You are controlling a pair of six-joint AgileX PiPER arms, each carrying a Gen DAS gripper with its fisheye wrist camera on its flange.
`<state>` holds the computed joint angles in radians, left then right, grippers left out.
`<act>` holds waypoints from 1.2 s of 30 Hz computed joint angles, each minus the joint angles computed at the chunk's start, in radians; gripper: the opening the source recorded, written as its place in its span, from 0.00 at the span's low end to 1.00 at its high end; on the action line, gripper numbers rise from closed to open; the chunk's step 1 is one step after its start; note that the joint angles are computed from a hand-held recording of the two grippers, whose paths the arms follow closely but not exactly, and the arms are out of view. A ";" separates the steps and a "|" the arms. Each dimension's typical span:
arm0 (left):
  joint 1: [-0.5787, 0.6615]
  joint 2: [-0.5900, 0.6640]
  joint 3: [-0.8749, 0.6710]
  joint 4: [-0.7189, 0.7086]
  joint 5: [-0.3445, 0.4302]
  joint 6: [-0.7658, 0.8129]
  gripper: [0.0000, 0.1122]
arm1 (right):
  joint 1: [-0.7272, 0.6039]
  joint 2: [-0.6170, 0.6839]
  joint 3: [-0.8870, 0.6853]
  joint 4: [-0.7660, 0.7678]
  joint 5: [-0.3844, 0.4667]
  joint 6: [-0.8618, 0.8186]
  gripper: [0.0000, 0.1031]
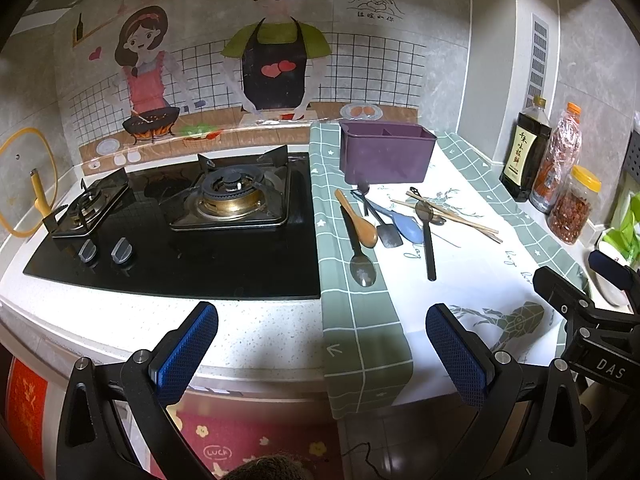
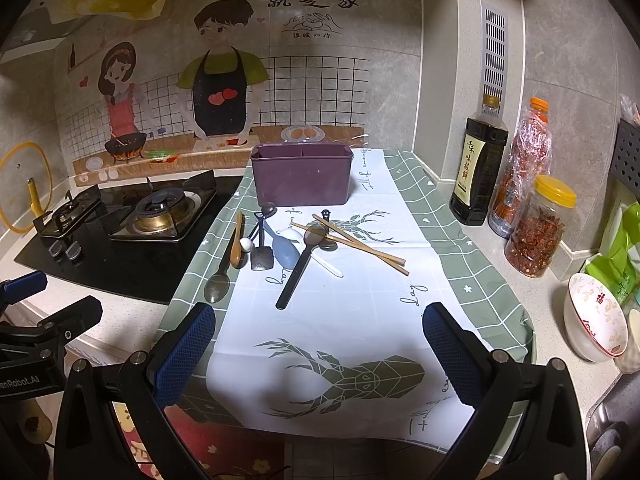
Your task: Organize utensils
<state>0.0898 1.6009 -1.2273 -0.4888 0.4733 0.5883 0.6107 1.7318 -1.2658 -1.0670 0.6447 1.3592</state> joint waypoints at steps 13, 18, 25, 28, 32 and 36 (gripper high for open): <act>-0.002 0.002 0.001 0.003 0.000 -0.002 0.92 | 0.000 0.001 -0.003 0.002 0.002 -0.003 1.00; -0.002 0.002 0.003 -0.001 -0.002 0.002 0.92 | 0.000 0.005 -0.008 0.006 0.006 -0.005 1.00; -0.007 0.019 0.007 -0.023 -0.012 0.024 0.92 | -0.014 0.022 -0.023 0.017 -0.002 -0.025 1.00; -0.008 0.064 -0.054 -0.016 0.013 0.015 0.92 | -0.021 0.035 -0.036 0.019 0.000 -0.035 1.00; -0.002 0.117 -0.126 -0.038 0.046 0.036 0.92 | -0.027 0.066 -0.092 0.049 0.027 -0.085 1.00; 0.010 0.194 -0.235 -0.059 0.087 0.059 0.92 | -0.036 0.128 -0.205 0.083 0.064 -0.171 1.00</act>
<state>0.1000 1.7946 -1.4618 -0.5477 0.5605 0.6474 0.5746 1.8595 -1.4711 -0.9840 0.7088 1.1886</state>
